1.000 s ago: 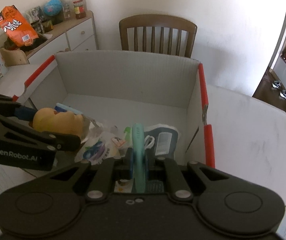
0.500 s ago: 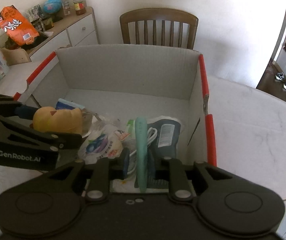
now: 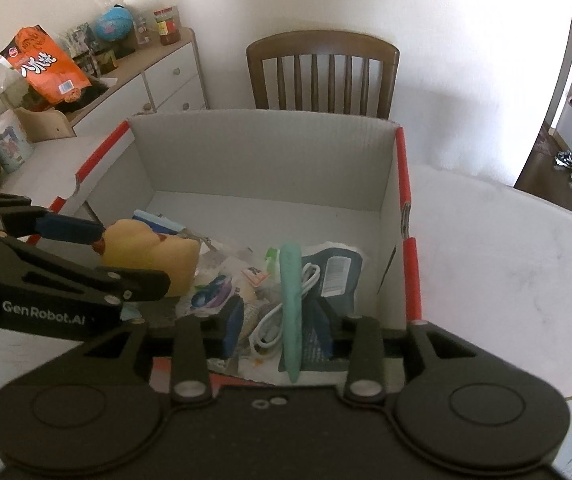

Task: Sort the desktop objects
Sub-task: 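Open the left tool to drop the toy while the right tool releases the toothbrush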

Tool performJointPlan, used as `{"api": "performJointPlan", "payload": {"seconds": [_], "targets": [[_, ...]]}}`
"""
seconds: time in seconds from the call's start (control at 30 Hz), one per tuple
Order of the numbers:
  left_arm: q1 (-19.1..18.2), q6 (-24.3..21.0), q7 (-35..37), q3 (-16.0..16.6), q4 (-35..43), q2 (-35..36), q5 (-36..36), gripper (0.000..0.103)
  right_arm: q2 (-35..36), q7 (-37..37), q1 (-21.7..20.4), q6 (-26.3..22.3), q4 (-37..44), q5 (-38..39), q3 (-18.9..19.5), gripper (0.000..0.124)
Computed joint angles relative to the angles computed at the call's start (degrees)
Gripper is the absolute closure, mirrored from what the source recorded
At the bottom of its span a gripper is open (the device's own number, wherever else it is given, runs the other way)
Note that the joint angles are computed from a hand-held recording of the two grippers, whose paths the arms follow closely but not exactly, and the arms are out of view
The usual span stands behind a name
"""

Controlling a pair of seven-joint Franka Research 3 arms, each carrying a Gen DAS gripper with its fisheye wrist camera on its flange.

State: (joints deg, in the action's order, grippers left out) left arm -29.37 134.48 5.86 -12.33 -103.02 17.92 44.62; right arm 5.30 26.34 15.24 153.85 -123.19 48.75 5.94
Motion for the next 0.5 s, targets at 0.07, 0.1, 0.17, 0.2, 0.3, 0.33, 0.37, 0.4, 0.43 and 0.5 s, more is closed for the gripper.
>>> {"api": "performJointPlan", "payload": {"seconds": [0.07,0.1,0.17,0.2,0.3,0.33,0.37,0.4,0.43,0.5], "targets": [[-0.2,-0.3,-0.3,0.0,-0.2,-0.5,0.2,0.02,-0.5,-0.5,-0.1,-0.4,-0.1,0.3,0.0,0.079],[-0.2,-0.2,-0.5,-0.1,-0.4,-0.7,0.2,0.02,-0.8,-1.1,-0.1,-0.4,-0.3,0.7,0.0,0.077],[-0.4,-0.3,-1.2,-0.2,-0.7,-1.2,0.7,0.02,-1.5,-1.8,-0.2,-0.9,-0.6,1.2,-0.2,0.076],[-0.4,-0.3,-1.3,-0.3,-0.9,-1.5,0.8,0.02,-1.9,-2.1,-0.1,-0.7,-0.9,1.4,-0.2,0.076],[-0.5,-0.4,-1.9,-0.6,-1.3,-2.3,1.3,0.02,-2.8,-2.4,0.0,-1.1,-1.3,1.8,-0.6,0.076],[-0.6,-0.4,-2.1,-0.7,-1.4,-2.5,1.5,0.02,-3.1,-2.5,0.1,-1.1,-1.5,1.9,-0.7,0.075],[-0.6,-0.4,-2.4,-0.8,-1.5,-2.8,1.8,0.02,-3.4,-2.6,0.1,-1.2,-1.7,2.0,-0.8,0.075],[-0.7,-0.6,-2.6,-0.9,-1.6,-3.0,2.1,0.018,-3.8,-2.8,0.2,-1.1,-1.9,2.2,-0.9,0.075],[-0.8,-0.7,-2.8,-1.0,-1.8,-3.3,2.5,0.017,-4.1,-2.9,0.2,-1.1,-2.1,2.2,-1.0,0.074],[-0.8,-0.8,-3.3,-1.2,-2.1,-3.9,3.0,0.017,-4.8,-3.2,0.3,-1.3,-2.6,2.3,-1.3,0.074]]}}
